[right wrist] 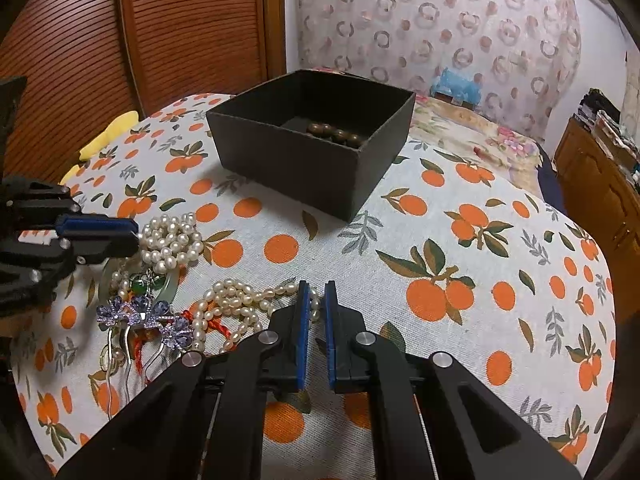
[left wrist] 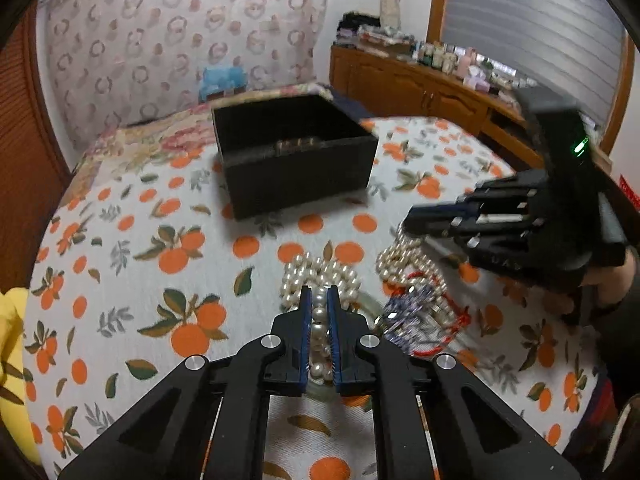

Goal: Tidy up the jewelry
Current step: 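Grasp a pearl necklace with the left gripper while the right gripper grasps a beaded strand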

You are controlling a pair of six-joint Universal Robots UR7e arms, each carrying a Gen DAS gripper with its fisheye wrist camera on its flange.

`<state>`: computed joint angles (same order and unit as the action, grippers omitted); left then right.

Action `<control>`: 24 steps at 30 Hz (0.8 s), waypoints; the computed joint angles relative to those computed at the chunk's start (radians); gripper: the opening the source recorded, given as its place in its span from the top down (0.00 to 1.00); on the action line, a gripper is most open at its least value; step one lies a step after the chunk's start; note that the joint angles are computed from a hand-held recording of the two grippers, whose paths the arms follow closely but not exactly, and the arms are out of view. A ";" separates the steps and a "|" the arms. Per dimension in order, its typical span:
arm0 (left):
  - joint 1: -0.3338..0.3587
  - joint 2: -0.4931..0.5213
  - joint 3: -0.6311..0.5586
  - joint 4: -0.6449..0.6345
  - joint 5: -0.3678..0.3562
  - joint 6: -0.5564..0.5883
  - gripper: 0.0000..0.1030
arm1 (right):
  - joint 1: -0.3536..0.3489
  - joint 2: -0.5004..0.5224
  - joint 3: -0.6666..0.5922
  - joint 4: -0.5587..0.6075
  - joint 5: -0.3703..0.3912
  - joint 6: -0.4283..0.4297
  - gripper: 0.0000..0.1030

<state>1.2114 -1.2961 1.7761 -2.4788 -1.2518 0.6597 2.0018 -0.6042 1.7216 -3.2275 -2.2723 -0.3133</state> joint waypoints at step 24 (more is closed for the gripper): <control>-0.049 -0.073 -0.043 -0.041 -0.110 -0.016 0.93 | 0.041 -0.016 -0.008 -0.015 -0.036 -0.021 0.95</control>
